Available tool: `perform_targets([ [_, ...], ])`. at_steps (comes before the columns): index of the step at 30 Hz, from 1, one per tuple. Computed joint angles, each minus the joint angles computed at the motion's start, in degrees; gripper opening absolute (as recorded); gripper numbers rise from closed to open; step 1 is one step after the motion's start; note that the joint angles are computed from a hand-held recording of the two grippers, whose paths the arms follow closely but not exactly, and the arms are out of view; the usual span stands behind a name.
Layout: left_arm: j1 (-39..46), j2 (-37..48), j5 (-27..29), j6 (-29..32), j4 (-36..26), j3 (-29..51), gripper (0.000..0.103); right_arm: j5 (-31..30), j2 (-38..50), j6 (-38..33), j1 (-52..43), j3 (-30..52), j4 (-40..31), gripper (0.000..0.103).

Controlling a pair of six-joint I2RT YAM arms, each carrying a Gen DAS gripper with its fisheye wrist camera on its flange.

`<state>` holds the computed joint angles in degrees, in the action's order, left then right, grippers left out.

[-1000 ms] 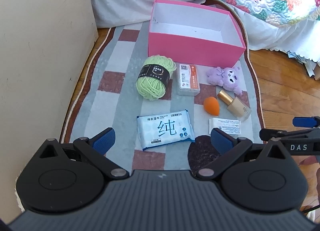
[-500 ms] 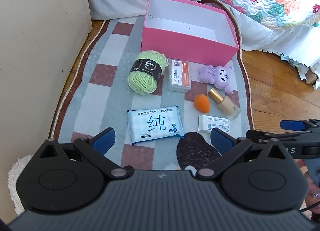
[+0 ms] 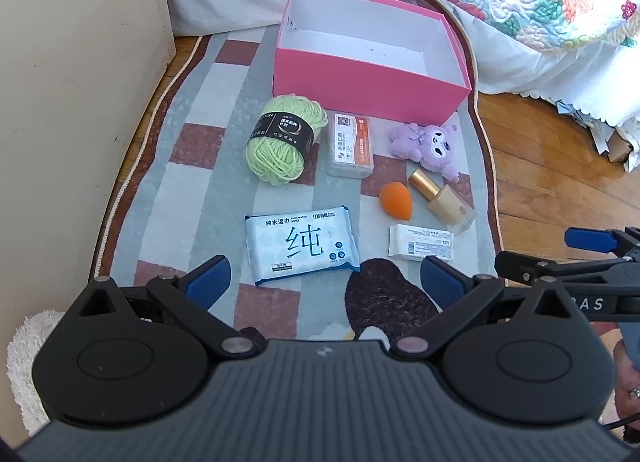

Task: Organize objects

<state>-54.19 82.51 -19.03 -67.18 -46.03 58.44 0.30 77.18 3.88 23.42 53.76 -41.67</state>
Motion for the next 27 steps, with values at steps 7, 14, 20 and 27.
perform_targets([
  [7,-0.36,0.37,0.00,-0.64,-0.70,0.46,0.102,-0.93,0.45,0.00,-0.42,-0.30,0.07,0.101],
  [14,-0.88,0.40,-0.57,-1.26,-1.65,0.74,0.102,-0.82,0.24,-0.14,-0.65,-0.65,0.10,0.101],
  [20,-0.26,0.41,-0.30,0.30,-3.02,1.68,0.102,-0.18,0.16,-0.47,-0.27,-0.39,-0.30,0.101],
  [27,7.78,1.07,2.57,13.76,-7.40,5.97,0.103,-3.89,-2.85,-10.47,1.30,7.87,-3.52,0.099],
])
